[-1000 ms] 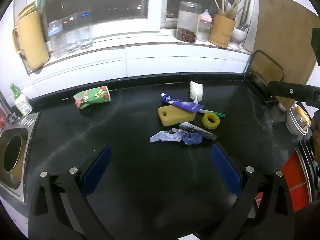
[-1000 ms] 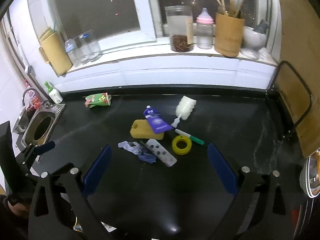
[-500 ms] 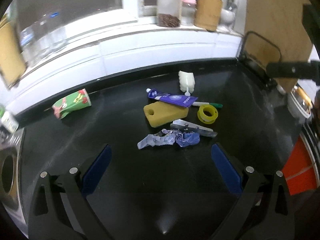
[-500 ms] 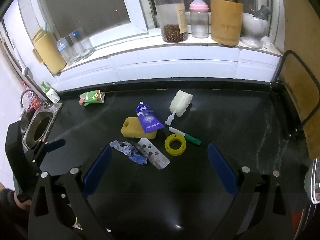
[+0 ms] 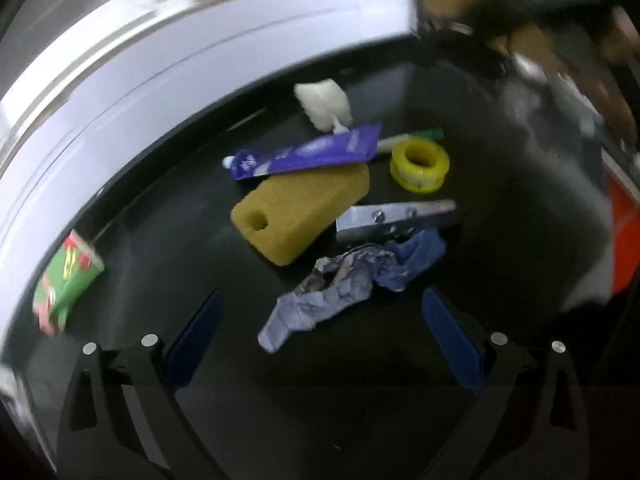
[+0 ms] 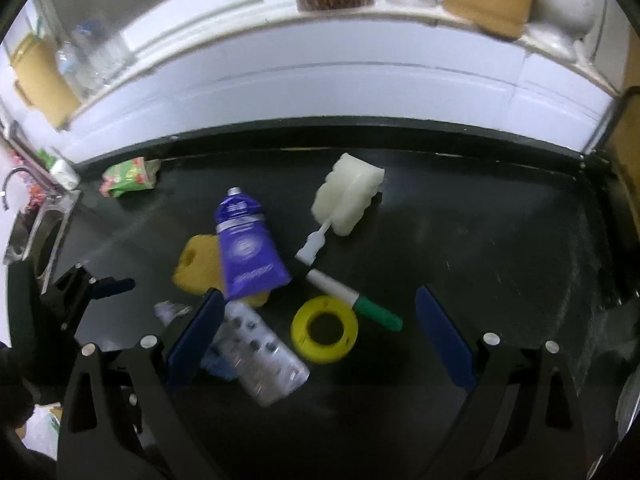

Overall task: Collect trash
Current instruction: 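Grasp the blue crumpled cloth with the left tool while the right tool grasps the white foam brush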

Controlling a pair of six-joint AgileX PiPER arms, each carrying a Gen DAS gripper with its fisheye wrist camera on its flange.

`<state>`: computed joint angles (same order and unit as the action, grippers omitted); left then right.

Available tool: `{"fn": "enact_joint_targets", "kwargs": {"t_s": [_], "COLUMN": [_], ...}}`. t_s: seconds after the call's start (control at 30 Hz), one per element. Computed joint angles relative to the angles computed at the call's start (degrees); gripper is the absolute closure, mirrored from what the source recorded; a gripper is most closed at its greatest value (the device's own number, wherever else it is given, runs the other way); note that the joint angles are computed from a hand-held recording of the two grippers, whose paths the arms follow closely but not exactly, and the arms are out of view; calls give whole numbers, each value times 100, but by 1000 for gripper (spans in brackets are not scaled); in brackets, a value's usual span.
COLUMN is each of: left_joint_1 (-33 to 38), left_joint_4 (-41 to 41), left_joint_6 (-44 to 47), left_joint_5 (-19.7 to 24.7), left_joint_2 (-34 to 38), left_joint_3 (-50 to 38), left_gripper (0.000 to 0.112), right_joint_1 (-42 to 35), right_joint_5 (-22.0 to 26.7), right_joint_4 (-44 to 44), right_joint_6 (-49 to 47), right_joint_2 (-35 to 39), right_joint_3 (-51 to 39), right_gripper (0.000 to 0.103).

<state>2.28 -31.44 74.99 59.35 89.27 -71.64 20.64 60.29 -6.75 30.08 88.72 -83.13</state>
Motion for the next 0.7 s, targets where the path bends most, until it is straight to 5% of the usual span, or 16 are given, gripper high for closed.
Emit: {"fn": "enact_joint_targets", "kwargs": {"t_s": [0.17,0.43,0.53,0.63,0.7], "left_joint_1": [-113,-234,-215,-269,-276], "left_joint_4": [-294,-530,-613,-537,-425], "left_joint_6": [496,843,840,699,426], "left_joint_5": [110,122,253,401,696], "left_joint_2": [513,791,855,910,983], "left_joint_3": [-212,-120,-117,-253,-441], "left_gripper": [21,40,50,68,75], "right_joint_1": [-316,-607,-563,-459,-428], "right_joint_5": [-138,331,558,617,760], "right_joint_4": [31,-61,-214,-325,-220], "right_joint_6": [2,-4,18,24,-54], "right_joint_2": [1131,2822,3123,3138,3177], "right_joint_3": [-645,-2204,-2574,-2744,-2932], "right_gripper": [10,12,24,58,69]}}
